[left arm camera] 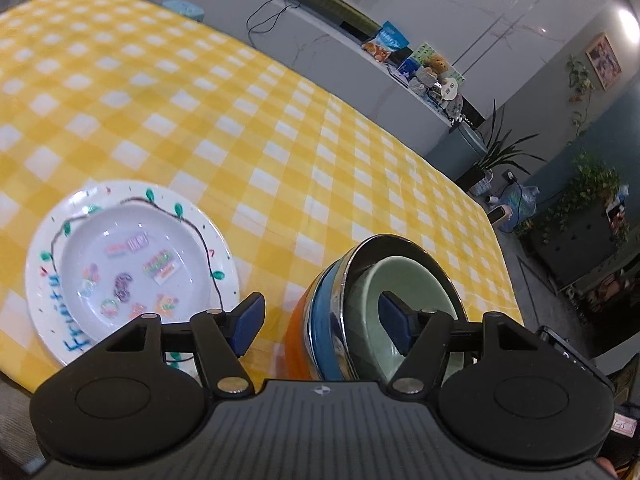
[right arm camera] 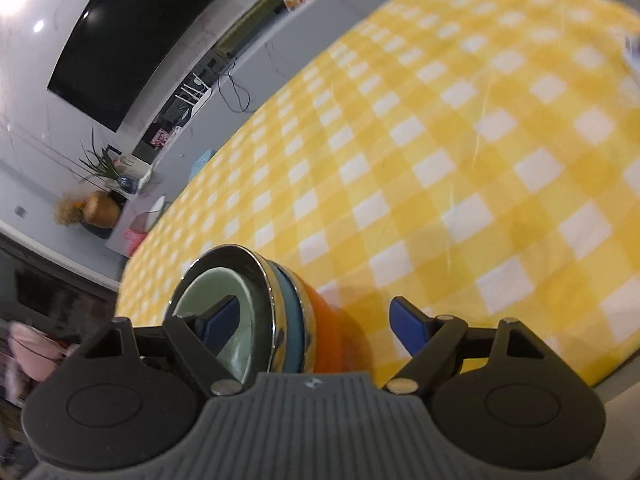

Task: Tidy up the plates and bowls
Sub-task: 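Close the left tool on the rim of the nested bowl stack, then carry the nested bowls with the left tool onto the Fruity plate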

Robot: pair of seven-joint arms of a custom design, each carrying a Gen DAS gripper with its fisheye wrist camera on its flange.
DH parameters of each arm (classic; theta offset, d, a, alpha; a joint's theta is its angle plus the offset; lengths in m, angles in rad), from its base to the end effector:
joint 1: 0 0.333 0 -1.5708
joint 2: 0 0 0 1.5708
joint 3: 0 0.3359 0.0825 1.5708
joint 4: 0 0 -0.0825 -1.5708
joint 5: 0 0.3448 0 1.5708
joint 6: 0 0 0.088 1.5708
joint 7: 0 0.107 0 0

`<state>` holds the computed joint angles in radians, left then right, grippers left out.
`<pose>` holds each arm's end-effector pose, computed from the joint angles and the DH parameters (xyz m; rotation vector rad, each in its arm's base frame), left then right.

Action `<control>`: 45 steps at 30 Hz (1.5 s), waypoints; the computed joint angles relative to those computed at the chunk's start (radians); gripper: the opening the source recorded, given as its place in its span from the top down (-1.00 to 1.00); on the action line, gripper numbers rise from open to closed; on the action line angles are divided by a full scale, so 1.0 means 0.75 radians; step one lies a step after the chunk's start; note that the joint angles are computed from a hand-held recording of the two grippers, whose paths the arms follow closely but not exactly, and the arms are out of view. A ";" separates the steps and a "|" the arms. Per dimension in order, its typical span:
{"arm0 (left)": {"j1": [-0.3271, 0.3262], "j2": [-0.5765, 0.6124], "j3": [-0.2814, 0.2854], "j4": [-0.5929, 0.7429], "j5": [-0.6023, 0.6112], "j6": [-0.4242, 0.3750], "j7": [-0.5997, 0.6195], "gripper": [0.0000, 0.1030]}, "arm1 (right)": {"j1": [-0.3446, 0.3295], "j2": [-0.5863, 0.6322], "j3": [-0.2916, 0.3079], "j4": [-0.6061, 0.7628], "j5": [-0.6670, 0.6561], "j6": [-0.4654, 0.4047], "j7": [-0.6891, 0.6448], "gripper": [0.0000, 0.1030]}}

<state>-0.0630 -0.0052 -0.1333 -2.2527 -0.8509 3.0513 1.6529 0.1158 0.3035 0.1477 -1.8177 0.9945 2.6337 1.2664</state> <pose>0.5241 -0.0445 0.4861 -2.3616 1.3376 -1.1750 0.6248 0.1367 0.4601 -1.4372 1.8010 0.2131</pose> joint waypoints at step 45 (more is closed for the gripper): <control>0.089 0.132 -0.041 0.164 0.003 -0.278 0.028 -0.15 | -0.012 0.105 0.019 0.125 -0.129 -0.167 0.056 0.07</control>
